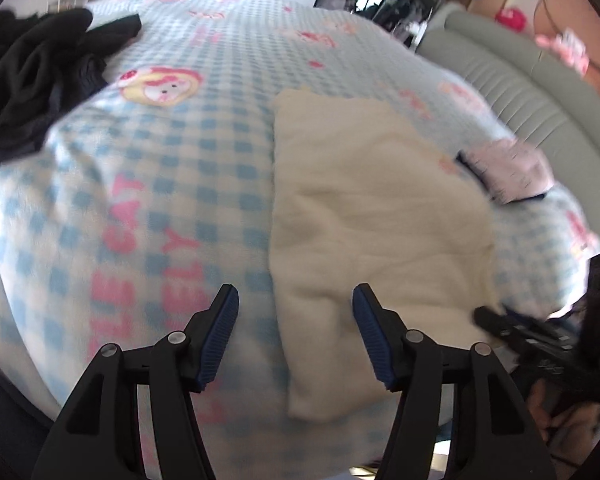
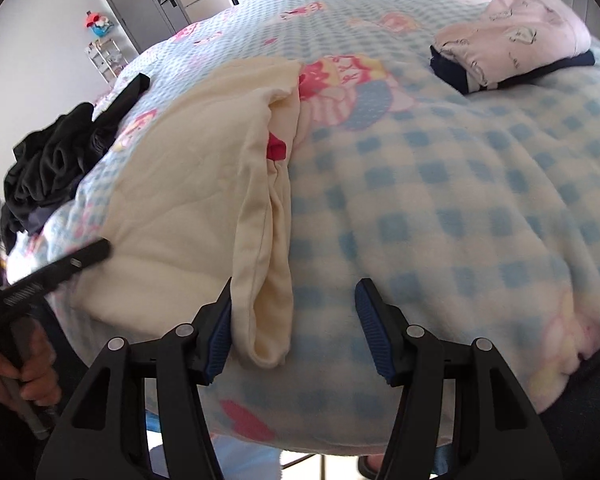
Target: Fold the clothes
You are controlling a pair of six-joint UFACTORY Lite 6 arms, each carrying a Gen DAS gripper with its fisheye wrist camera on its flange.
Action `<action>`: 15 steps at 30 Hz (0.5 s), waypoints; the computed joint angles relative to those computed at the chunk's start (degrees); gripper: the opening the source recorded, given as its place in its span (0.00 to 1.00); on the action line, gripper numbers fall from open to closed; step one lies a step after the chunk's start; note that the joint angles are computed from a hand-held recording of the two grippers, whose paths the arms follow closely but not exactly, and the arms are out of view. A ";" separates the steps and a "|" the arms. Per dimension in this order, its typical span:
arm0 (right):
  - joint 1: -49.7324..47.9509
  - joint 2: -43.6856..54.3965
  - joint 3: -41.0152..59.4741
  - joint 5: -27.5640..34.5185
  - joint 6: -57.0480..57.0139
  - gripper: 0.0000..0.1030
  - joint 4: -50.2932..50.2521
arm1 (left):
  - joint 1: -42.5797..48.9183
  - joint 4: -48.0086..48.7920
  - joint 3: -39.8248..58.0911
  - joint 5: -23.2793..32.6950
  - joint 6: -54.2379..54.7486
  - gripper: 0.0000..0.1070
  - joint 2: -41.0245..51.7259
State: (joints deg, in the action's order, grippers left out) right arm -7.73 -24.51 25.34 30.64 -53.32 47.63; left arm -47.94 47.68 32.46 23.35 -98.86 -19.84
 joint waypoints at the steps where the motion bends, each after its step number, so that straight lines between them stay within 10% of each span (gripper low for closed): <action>1: -0.83 0.50 0.36 0.45 -0.85 0.56 0.67 | 0.09 -0.95 -1.38 -1.98 0.24 0.56 -0.84; 8: -4.69 -6.84 -1.50 10.40 -2.88 0.56 4.04 | -0.71 2.50 -5.21 -8.79 -4.45 0.56 -3.49; 15: 2.20 -4.94 -4.75 2.80 1.55 0.58 1.89 | -4.78 0.79 -1.17 -4.33 -3.79 0.57 3.37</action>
State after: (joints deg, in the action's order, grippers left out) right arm -5.54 -29.44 20.59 33.44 -51.77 49.52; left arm -52.71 48.46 31.29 19.02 -102.66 -16.48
